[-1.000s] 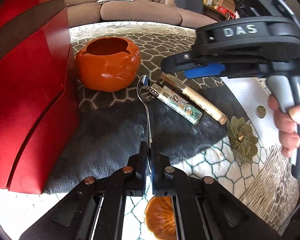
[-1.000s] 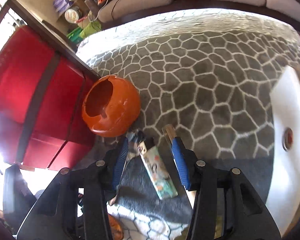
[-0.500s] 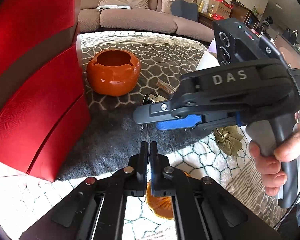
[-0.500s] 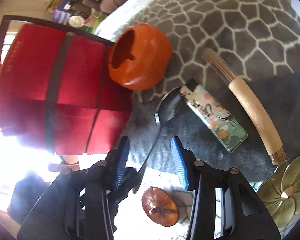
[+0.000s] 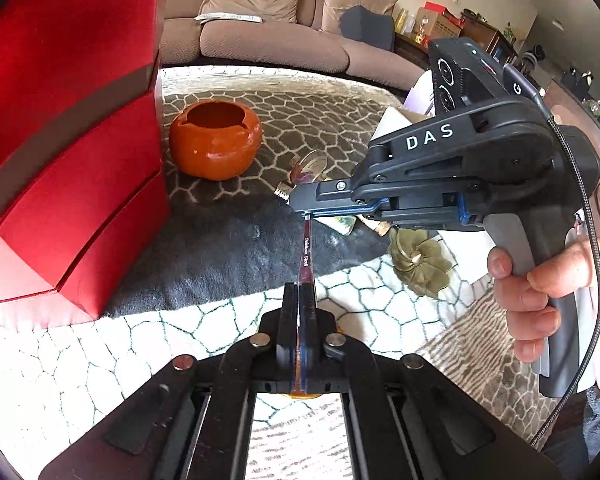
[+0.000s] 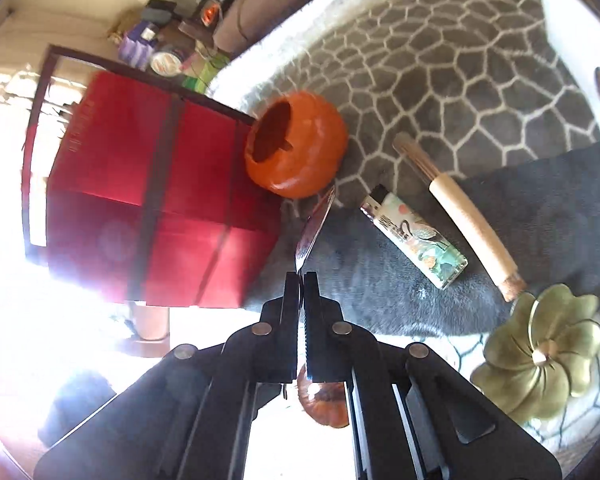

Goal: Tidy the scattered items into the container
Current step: 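Carry the spoon with the right gripper into the green glass bowl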

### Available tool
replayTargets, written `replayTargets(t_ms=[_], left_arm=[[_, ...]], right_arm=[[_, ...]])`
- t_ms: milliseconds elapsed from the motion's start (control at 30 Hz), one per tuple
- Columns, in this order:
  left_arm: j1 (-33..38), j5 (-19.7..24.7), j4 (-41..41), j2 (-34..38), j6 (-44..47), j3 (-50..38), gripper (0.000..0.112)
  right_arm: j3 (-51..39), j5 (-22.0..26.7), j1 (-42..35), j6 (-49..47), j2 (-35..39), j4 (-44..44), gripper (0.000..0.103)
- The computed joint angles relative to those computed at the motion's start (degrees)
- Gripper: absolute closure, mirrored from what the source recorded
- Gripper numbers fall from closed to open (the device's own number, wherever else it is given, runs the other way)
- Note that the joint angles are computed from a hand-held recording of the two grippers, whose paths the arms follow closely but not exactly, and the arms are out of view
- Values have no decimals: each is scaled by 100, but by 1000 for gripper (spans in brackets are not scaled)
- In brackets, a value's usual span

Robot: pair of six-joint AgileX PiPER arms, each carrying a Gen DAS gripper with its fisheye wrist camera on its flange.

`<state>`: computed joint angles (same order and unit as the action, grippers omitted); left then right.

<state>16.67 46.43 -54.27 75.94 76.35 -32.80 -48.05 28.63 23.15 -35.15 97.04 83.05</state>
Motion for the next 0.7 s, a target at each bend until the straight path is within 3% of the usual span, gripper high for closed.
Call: replayTargets(t_ms=[33, 67, 100, 167, 267, 467, 567, 700], left_arm=[[49, 171, -81, -164, 1, 24, 107], [65, 303, -137, -310, -11, 15, 94], [28, 373, -153, -476, -80, 18, 73], [-195, 328, -199, -807, -384, 34, 55], [-831, 230, -241, -951, -964, -159, 55], [-3202, -975, 477, -774, -2843, -924, 55], [-4094, -1392, 934, -332, -3668, -1553, 55], [-5076, -1900, 2112, 551, -4917, -2413, 55]], right_arm=[[108, 19, -60, 46, -211, -40, 100], [211, 57, -129, 83, -427, -93, 100], [285, 62, -183, 265, -654, -308, 100], [305, 36, -272, 992, -1086, -1105, 100], [249, 271, -575, 2016, -1719, -2302, 100], [-265, 1623, -2080, 3079, -2724, -4104, 100], [-591, 2470, -3357, 2664, -2656, -3893, 100], [-803, 2932, -4497, 2076, -2059, -3351, 100]])
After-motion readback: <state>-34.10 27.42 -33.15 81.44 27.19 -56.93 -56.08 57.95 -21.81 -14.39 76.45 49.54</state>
